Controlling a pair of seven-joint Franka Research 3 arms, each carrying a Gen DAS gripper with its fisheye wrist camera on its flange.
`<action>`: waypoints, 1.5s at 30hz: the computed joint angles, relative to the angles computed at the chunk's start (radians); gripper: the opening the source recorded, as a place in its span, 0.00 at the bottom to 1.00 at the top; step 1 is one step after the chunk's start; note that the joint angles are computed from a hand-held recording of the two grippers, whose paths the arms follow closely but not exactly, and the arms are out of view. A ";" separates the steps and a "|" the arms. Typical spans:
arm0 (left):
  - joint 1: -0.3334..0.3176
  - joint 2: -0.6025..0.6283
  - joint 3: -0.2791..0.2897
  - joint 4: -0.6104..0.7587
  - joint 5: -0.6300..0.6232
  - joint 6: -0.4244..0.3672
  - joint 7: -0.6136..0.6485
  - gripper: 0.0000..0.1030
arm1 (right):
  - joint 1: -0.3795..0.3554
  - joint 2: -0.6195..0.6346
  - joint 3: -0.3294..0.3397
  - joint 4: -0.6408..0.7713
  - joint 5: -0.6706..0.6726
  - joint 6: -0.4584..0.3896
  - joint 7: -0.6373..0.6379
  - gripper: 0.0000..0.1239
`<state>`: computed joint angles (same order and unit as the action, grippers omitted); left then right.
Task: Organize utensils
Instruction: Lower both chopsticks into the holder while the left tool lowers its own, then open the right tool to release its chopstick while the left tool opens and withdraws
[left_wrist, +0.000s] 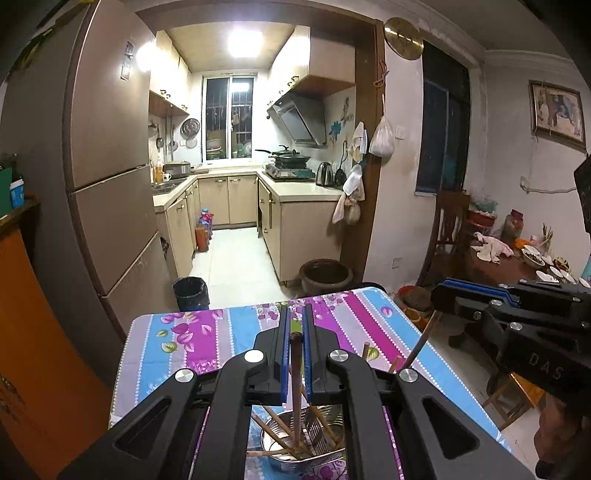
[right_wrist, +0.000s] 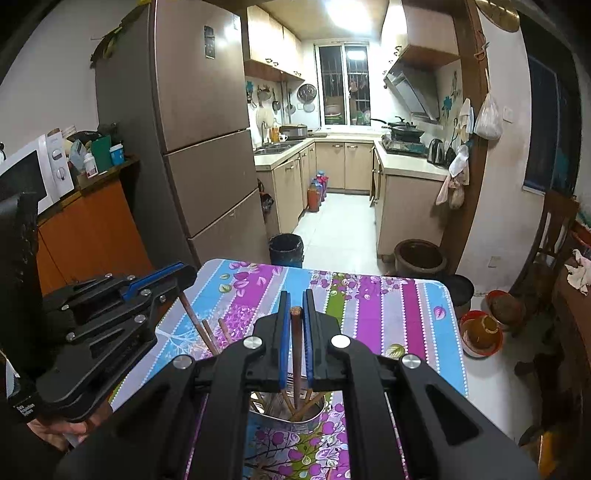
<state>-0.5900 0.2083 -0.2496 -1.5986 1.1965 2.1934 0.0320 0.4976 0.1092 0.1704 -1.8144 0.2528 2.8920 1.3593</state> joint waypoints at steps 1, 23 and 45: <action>0.003 0.001 0.001 -0.001 -0.003 0.006 0.003 0.07 | 0.002 0.004 -0.001 0.003 -0.006 -0.003 0.004 0.04; 0.056 0.020 0.031 -0.042 -0.134 0.093 -0.005 0.08 | 0.014 0.139 -0.023 0.155 -0.039 -0.129 0.071 0.07; 0.011 -0.013 -0.004 -0.070 -0.052 -0.041 -0.073 0.08 | 0.036 0.059 -0.033 0.018 -0.174 -0.050 0.172 0.08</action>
